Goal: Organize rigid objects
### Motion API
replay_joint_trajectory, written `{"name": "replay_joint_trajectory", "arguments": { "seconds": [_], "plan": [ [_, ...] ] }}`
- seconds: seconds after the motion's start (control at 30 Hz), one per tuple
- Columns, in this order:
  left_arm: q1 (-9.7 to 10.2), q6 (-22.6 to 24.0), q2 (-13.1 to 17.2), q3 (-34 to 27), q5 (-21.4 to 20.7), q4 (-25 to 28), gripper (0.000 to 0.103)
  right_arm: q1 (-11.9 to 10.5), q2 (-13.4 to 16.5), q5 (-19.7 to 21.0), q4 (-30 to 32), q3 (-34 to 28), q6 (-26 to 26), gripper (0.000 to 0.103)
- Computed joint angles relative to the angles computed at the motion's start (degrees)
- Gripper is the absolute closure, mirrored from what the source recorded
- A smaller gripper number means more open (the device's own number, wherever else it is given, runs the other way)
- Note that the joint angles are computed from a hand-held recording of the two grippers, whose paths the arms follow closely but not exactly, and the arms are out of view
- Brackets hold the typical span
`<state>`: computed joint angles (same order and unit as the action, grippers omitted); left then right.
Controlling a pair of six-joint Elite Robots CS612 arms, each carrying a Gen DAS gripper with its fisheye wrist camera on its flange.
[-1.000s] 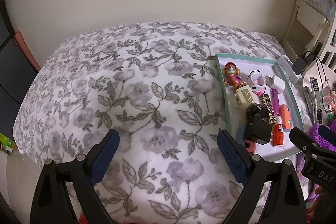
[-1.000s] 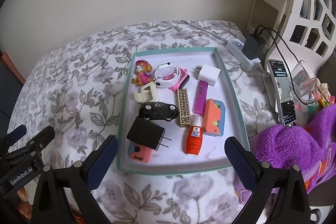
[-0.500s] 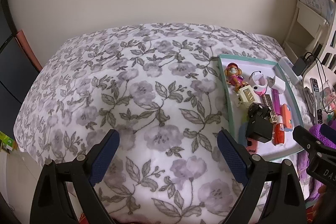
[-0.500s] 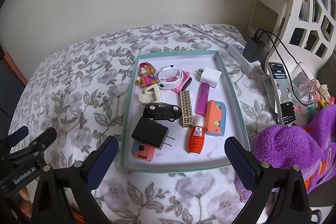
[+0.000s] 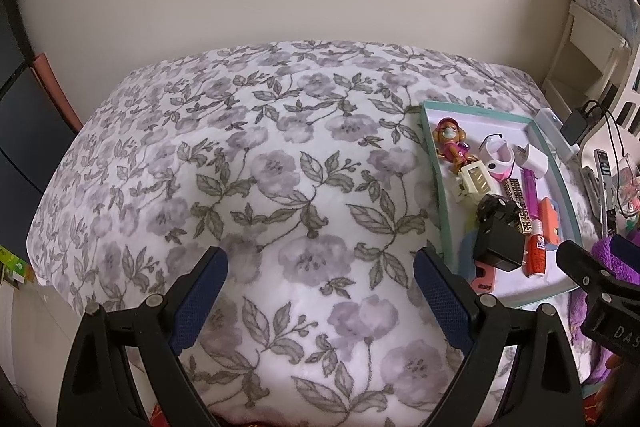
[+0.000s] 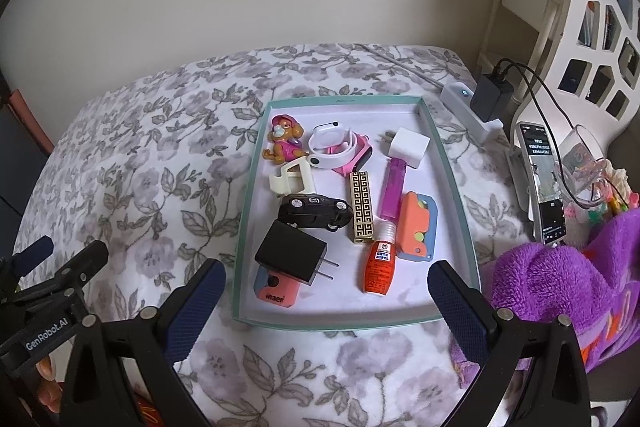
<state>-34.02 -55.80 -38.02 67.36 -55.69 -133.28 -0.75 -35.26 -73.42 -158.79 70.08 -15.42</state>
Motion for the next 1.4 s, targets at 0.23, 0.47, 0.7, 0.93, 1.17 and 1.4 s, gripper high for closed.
{"name": "replay_joint_trajectory", "arguments": {
  "seconds": [0.23, 0.47, 0.7, 0.93, 1.17, 1.4],
  "plan": [
    [0.11, -1.0, 0.1, -0.2, 0.0, 0.8, 0.009, 0.1, 0.1, -0.1, 0.2, -0.1, -0.4, 0.000],
    [0.13, -1.0, 0.0, -0.1, 0.0, 0.7, 0.009, 0.2, 0.2, -0.2, 0.8, -0.4, -1.1, 0.000],
    [0.21, -1.6, 0.1, -0.3, 0.0, 1.1, 0.009, 0.2, 0.2, -0.2, 0.8, -0.4, -1.3, 0.000],
    [0.21, -1.6, 0.1, -0.3, 0.1, 1.2, 0.009, 0.3, 0.2, -0.3, 0.8, -0.4, -1.3, 0.000],
    [0.22, -1.9, 0.1, -0.4, 0.1, 1.6, 0.009, 0.3, 0.1, -0.3, 0.8, -0.3, -1.3, 0.000],
    [0.21, -1.9, 0.1, -0.4, 0.3, 1.5, 0.009, 0.3, 0.2, -0.3, 1.0, -0.4, -1.6, 0.000]
  ]
}}
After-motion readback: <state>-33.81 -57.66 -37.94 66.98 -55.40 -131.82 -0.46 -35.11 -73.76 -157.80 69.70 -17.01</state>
